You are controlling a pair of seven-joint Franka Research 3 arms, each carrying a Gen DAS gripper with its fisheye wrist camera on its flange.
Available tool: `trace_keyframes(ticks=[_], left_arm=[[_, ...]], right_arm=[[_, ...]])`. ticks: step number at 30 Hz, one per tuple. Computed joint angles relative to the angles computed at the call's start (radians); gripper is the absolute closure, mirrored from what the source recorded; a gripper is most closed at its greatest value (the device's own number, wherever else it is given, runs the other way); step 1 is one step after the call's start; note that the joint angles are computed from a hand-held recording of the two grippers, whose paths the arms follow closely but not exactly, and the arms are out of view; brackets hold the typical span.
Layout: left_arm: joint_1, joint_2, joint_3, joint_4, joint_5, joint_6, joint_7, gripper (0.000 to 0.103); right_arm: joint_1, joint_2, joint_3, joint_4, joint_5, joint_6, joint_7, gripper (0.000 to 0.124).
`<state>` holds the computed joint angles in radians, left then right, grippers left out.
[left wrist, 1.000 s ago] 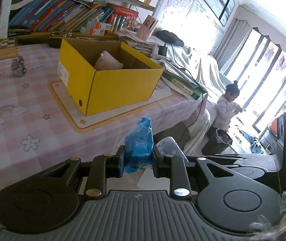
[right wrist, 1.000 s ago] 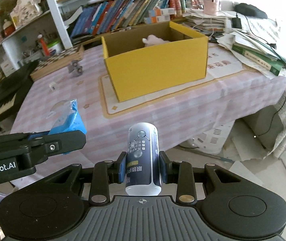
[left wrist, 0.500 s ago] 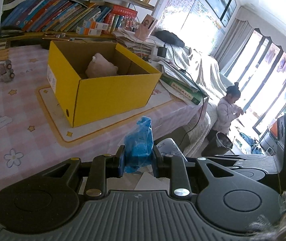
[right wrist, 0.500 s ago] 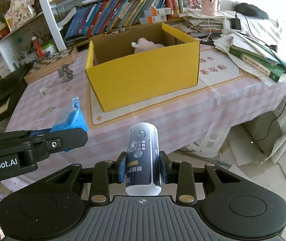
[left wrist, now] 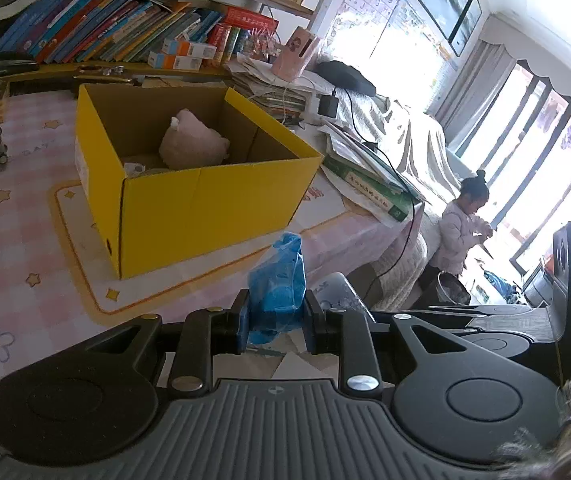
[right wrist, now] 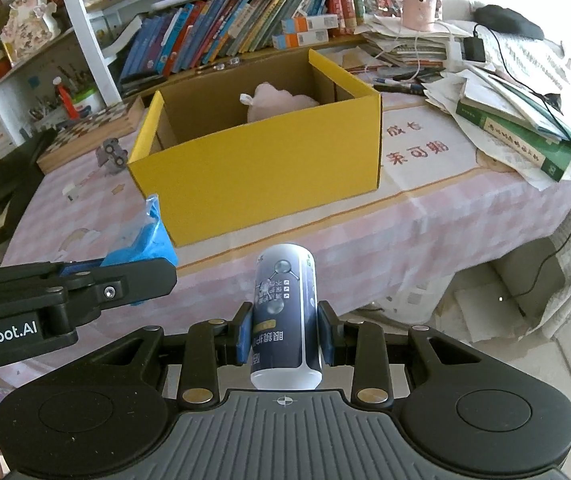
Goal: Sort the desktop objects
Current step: 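Lift the spray bottle and blue bag and carry them toward the yellow box, then open the left tool to drop the blue bag while the right tool releases the spray bottle into the box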
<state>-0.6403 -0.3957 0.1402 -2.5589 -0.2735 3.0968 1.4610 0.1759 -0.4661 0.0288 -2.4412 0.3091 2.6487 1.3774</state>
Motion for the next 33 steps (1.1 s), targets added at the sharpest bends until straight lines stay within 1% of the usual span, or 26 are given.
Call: trace_keyframes(ticks=[2,5,8,11,18,21,22,25,28,29,31,33], left_arm=[[0.002,0.025,-0.003,0.020,-0.002,0.007,-0.005,0.080],[0.021,0.063,-0.022,0.052,0.000,0.014,-0.021,0.080],[0.061,0.094,-0.059,0.079,0.012,0.020,-0.046,0.080],[0.117,0.122,-0.108,0.105,0.044,0.026,-0.084,0.080],[0.303,0.176,-0.250,0.174,0.214,0.049,-0.227,0.080],[0.359,0.201,-0.282,0.212,0.282,0.056,-0.292,0.080],[0.402,0.207,-0.313,0.224,0.325,0.058,-0.329,0.080],[0.504,0.232,-0.381,0.265,0.450,0.064,-0.436,0.080],[0.616,0.256,-0.453,0.309,0.609,0.064,-0.576,0.080],[0.661,0.266,-0.483,0.329,0.679,0.061,-0.637,0.080],[0.775,0.293,-0.560,0.380,0.880,0.044,-0.810,0.080],[0.807,0.325,-0.575,0.429,1.006,0.003,-0.912,0.080]], right_arm=[[0.007,0.021,-0.016,0.019,0.008,0.000,-0.027,0.091],[0.014,0.054,-0.035,0.050,0.027,-0.001,-0.070,0.091],[0.021,0.086,-0.051,0.082,0.055,-0.003,-0.119,0.091],[0.027,0.116,-0.064,0.114,0.090,-0.003,-0.173,0.091],[0.040,0.188,-0.087,0.202,0.195,0.027,-0.314,0.091],[0.044,0.228,-0.095,0.256,0.255,0.025,-0.379,0.091],[0.046,0.244,-0.098,0.279,0.279,0.024,-0.405,0.091],[0.044,0.287,-0.097,0.341,0.341,0.017,-0.472,0.091],[0.038,0.327,-0.090,0.399,0.402,0.011,-0.540,0.091],[0.035,0.344,-0.086,0.423,0.423,0.011,-0.561,0.091],[0.028,0.379,-0.076,0.467,0.454,0.018,-0.593,0.091],[0.020,0.416,-0.064,0.514,0.479,0.025,-0.618,0.091]])
